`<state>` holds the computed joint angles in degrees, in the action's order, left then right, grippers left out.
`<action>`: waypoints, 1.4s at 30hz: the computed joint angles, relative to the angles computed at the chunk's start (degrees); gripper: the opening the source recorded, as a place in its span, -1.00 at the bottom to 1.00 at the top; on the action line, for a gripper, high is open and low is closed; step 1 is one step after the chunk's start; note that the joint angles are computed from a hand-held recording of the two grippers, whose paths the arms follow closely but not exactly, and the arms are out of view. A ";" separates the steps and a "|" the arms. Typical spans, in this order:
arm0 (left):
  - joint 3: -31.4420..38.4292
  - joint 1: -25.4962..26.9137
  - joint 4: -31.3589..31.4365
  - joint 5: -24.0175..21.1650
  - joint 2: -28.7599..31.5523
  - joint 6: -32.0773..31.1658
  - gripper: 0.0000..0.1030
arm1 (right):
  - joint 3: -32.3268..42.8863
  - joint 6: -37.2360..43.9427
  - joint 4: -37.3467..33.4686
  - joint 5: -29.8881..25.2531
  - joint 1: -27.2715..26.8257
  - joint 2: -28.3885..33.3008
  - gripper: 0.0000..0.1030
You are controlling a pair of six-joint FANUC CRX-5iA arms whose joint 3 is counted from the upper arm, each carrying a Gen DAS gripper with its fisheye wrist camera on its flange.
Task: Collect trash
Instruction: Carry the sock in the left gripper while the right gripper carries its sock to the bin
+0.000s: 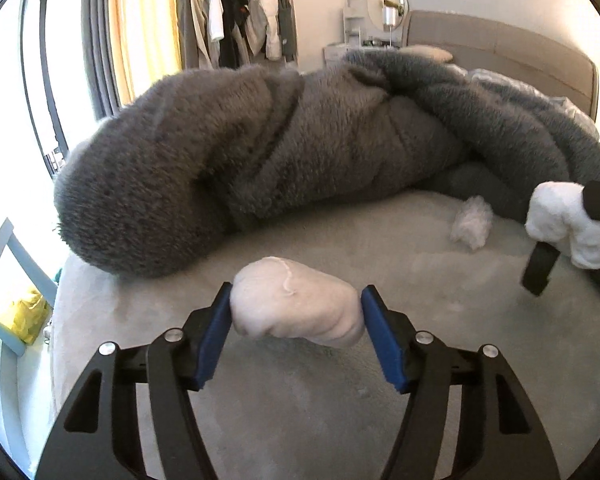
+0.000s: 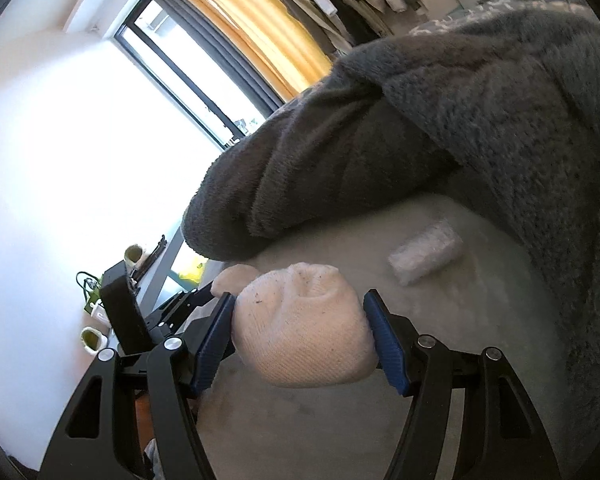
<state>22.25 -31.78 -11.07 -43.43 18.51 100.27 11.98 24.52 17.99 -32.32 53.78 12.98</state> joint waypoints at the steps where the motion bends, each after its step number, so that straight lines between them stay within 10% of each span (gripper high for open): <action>1: -0.93 0.30 0.46 0.73 -0.77 0.07 0.28 | 0.39 0.12 0.22 -0.25 0.11 0.20 0.30; 6: -2.96 0.75 1.18 0.90 -2.77 0.53 0.26 | 2.12 0.62 -2.57 1.94 0.20 1.19 0.30; 15: -6.02 1.03 0.72 -1.33 -6.22 -1.01 0.26 | 10.52 2.16 -4.62 -11.59 1.17 5.53 0.30; 24: -11.22 0.16 1.58 -1.50 -12.46 -1.32 0.26 | 3.30 -7.16 1.43 -19.01 4.54 -0.14 0.30; 42: -20.47 0.46 1.58 -2.81 -24.18 4.14 0.26 | 7.95 -8.89 2.08 -18.98 10.56 2.29 0.25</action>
